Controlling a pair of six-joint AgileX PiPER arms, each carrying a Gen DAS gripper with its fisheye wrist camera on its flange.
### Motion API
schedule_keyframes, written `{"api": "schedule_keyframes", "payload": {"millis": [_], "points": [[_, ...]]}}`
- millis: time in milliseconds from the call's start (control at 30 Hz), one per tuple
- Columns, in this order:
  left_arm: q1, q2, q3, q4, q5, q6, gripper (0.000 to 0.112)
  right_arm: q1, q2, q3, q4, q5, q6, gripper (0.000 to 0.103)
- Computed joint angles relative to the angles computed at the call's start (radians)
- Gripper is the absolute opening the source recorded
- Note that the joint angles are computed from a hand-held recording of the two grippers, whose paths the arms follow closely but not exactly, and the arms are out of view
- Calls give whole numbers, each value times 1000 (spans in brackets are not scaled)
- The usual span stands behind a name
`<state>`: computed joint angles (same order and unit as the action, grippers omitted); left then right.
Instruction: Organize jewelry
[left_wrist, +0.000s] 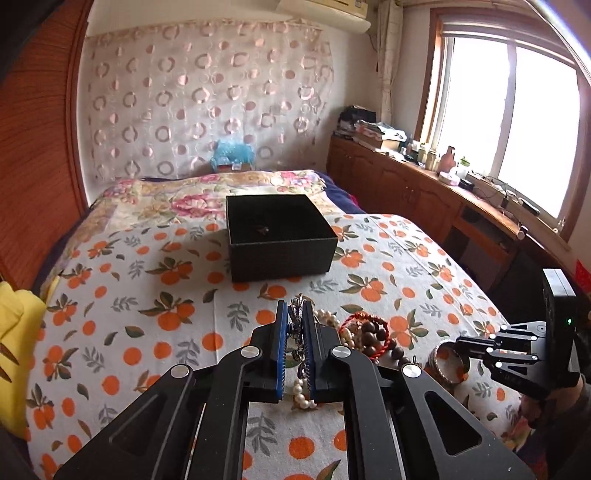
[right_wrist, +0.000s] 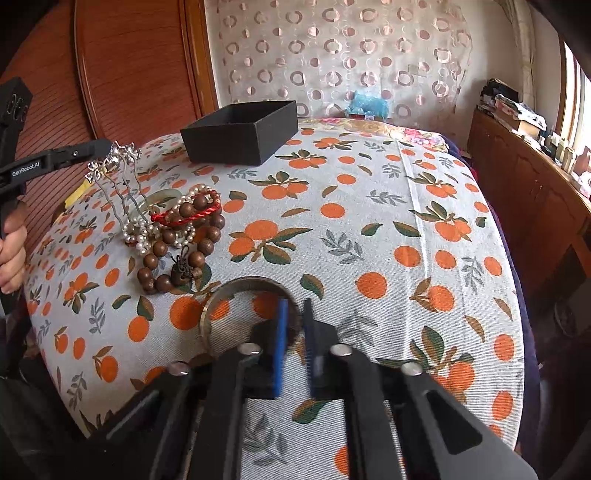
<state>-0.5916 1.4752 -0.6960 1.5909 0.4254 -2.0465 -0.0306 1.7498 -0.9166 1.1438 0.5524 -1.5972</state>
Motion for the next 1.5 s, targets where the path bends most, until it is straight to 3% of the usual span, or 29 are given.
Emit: {"api": "schedule_keyframes", "payload": {"millis": [400, 800, 1267, 1400, 1500], "points": [[79, -1, -42, 34, -31, 33, 7, 61, 22, -137, -90, -19, 102, 4], [252, 42, -160, -10, -141, 182, 7, 160, 156, -463, -268, 30, 343, 4], [382, 156, -354, -185, -203, 435, 7, 326, 534, -1185, -512, 213, 717, 4], [401, 185, -393, -235, -199, 497, 7, 353, 659, -1395, -576, 295, 819, 4], [412, 207, -419, -264, -202, 526, 7, 371, 794, -1628, -617, 419, 907, 5]]}}
